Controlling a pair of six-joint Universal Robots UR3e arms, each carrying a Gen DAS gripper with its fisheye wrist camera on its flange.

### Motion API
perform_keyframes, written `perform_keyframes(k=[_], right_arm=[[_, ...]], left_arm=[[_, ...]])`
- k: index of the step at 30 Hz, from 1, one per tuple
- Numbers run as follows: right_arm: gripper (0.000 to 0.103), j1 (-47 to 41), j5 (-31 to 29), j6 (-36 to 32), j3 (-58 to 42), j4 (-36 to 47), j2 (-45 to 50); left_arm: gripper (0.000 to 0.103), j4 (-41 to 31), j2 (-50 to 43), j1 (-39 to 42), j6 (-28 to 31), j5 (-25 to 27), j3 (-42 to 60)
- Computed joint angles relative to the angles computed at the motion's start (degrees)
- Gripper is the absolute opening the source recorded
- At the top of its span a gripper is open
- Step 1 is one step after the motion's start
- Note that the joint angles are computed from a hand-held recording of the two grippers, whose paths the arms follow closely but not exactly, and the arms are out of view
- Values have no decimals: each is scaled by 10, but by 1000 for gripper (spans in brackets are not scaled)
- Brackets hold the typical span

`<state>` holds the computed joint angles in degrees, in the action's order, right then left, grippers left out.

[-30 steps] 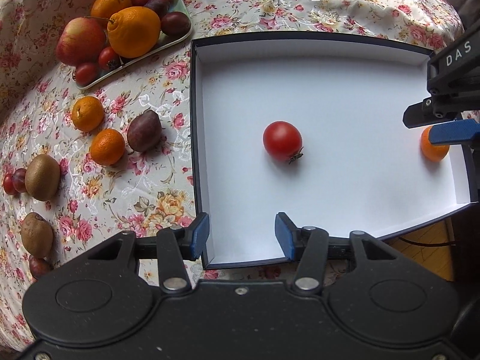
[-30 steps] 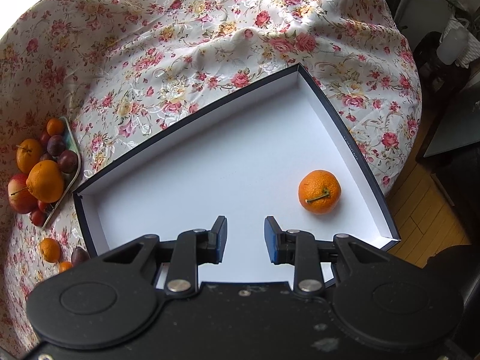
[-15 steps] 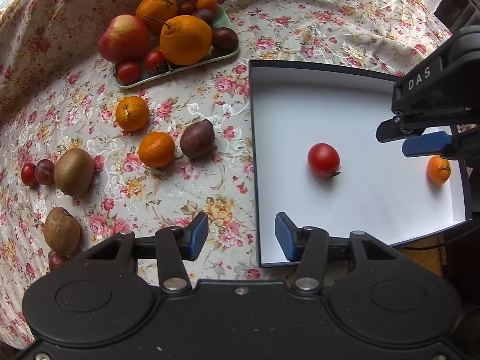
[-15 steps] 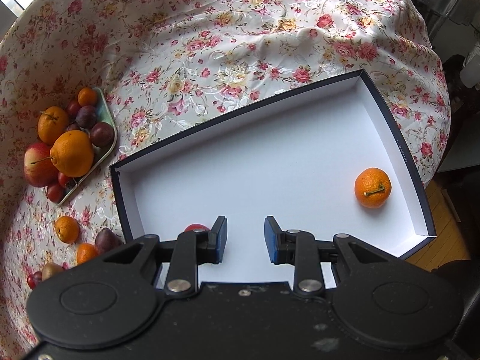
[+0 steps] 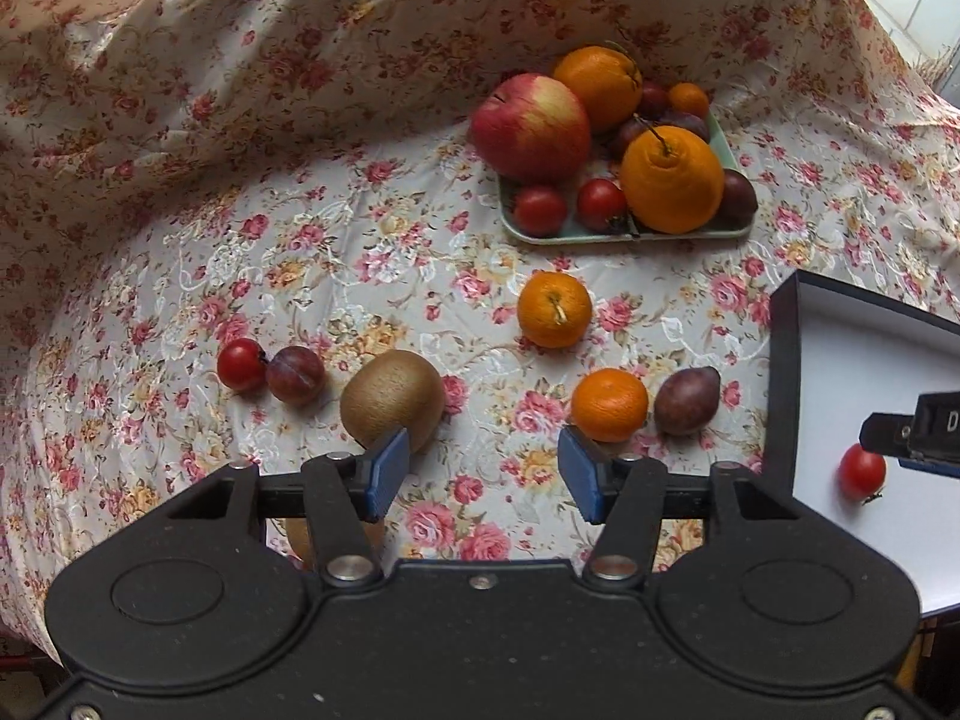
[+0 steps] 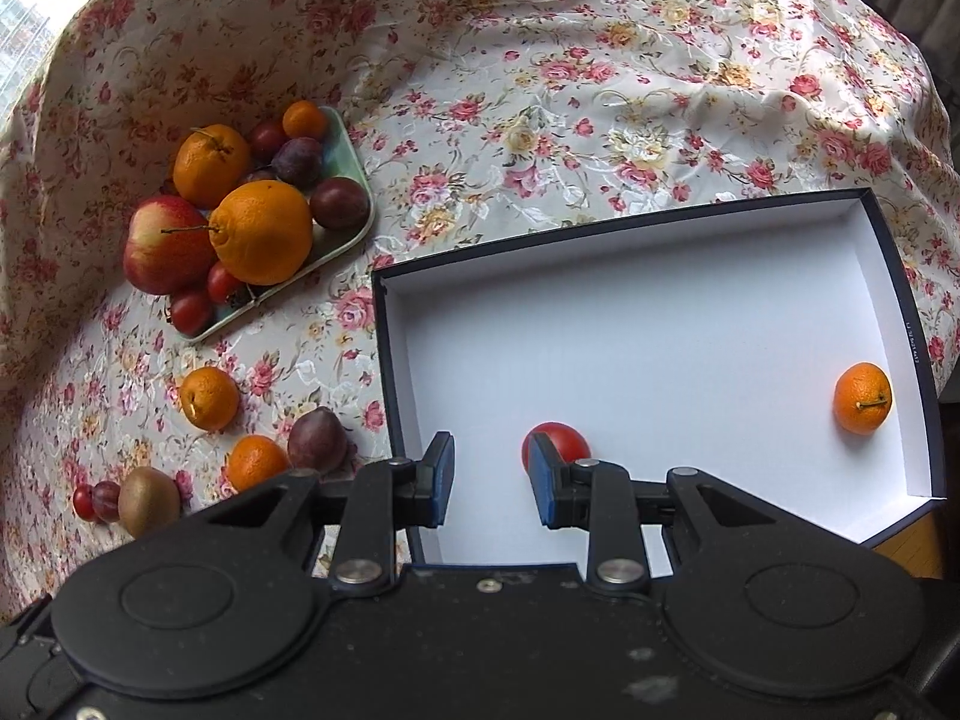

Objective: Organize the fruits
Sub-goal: 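Grasp a dark plum with the right tool while the left tool approaches another red tomato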

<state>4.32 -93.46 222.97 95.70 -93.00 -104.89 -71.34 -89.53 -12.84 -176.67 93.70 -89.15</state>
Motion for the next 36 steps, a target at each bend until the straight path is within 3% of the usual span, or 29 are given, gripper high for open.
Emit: perform_keyframes(k=[14,20,30,36], right_arm=[[30,70,46,49,-68,-89,144],[30,109,10,125,-113,-108,219],[30,126,-4,193,-125,-115,286],[35,122,-9,219,-99,-166,304]], left_arm=[[63,22,-22,160,26,-3,0],[63,19,-28,206,59,-18,-3],[63,3,-42,256,84,-52,19],[63,-12,-54,269,80,-66,38]])
